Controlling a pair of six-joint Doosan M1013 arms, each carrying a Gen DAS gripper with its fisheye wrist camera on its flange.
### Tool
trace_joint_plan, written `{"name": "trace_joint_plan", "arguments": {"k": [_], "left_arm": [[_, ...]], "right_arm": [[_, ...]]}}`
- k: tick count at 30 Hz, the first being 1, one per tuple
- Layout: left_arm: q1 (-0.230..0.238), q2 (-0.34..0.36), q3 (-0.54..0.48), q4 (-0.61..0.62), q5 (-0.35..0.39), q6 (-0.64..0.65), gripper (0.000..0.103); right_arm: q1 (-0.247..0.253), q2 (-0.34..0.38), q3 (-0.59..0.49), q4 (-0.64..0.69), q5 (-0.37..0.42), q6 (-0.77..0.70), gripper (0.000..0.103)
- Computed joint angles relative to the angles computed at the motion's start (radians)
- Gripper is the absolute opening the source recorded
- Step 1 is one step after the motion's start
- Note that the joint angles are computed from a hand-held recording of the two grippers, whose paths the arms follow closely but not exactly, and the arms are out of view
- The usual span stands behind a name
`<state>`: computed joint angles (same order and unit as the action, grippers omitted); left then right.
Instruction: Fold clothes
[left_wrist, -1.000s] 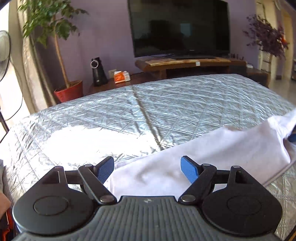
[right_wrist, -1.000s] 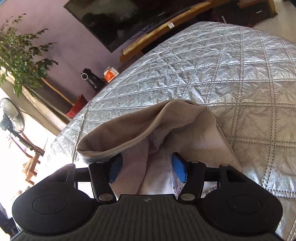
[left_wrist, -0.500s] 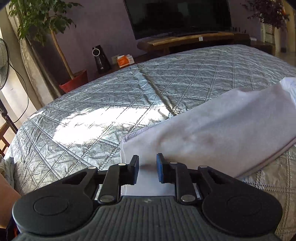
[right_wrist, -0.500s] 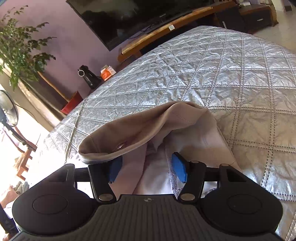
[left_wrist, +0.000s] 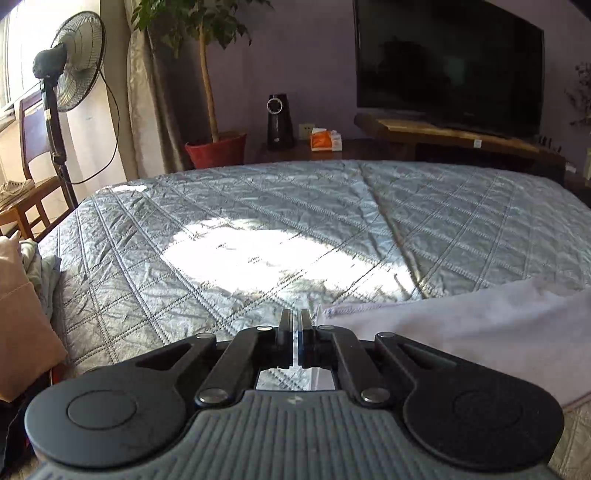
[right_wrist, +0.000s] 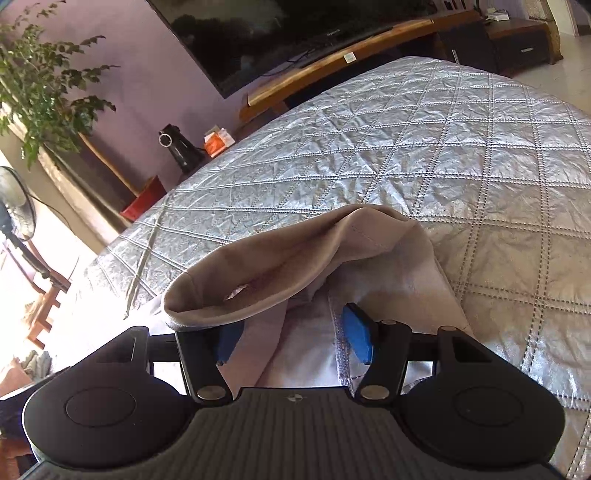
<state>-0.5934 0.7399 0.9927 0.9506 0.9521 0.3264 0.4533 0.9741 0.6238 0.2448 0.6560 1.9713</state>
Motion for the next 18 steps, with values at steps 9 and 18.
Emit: {"name": "trace_joint_plan", "arguments": {"k": [9,18], "left_arm": [[-0.047,0.062,-0.095,-0.217,-0.452,0.520,0.018],[-0.063,0.147,-0.248,-0.534,-0.442,0.883,0.032]], "right_arm": [[-0.010,0.000,-0.013,0.163,0.021,-0.132,0.060],[-0.034,-0.012,0.025,0.375,-0.033,-0.204,0.062]]}}
